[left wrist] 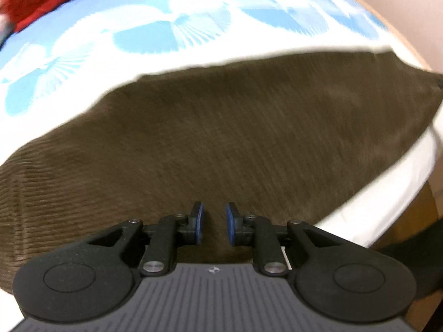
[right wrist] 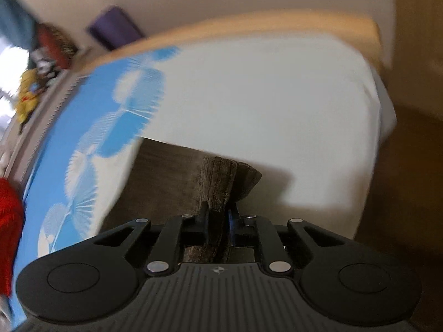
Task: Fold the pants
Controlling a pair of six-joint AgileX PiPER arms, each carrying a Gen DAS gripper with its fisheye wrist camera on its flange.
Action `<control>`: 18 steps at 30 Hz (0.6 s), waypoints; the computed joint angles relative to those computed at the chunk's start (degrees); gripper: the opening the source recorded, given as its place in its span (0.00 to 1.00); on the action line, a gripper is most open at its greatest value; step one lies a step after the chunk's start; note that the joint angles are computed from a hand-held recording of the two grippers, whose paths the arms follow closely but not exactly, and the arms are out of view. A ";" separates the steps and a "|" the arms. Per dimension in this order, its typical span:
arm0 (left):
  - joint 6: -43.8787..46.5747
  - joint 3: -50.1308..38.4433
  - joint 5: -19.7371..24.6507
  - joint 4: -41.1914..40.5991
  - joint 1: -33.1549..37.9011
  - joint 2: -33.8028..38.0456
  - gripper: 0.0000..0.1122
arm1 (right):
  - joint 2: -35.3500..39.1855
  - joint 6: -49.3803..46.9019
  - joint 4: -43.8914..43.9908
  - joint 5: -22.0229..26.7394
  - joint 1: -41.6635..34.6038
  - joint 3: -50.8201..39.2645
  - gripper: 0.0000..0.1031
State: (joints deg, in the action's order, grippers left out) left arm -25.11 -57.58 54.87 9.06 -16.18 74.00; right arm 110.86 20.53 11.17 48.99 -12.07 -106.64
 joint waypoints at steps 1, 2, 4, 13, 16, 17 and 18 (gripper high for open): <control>-0.18 -0.26 0.26 -0.16 1.56 -0.87 0.17 | -1.30 -0.06 -2.86 -0.27 2.08 -0.47 0.12; -0.39 -0.58 0.55 -0.28 3.56 -1.93 0.17 | -2.70 0.01 -5.87 -0.56 4.55 -1.04 0.12; -0.02 -0.76 0.75 -0.73 8.01 -4.45 0.17 | -5.31 -0.17 -12.30 -0.73 11.01 -3.14 0.12; 17.20 3.21 2.49 -12.09 39.50 -13.80 0.17 | -20.49 4.61 -44.94 -16.18 53.91 15.45 0.12; 28.55 3.94 4.53 -18.42 50.86 -13.48 0.17 | -18.42 2.20 -42.79 -18.82 63.95 22.70 0.14; 32.59 4.22 5.22 -20.91 54.80 -13.08 0.17 | -15.97 -2.38 -37.49 -18.26 65.77 23.90 0.15; 36.11 4.31 5.97 -23.07 58.30 -12.54 0.18 | -13.10 -7.58 -32.52 -16.02 67.07 24.15 0.15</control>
State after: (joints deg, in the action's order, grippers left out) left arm 10.99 -53.27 60.84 -14.02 42.12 61.47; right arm 97.76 12.95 -21.35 32.97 55.00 -82.49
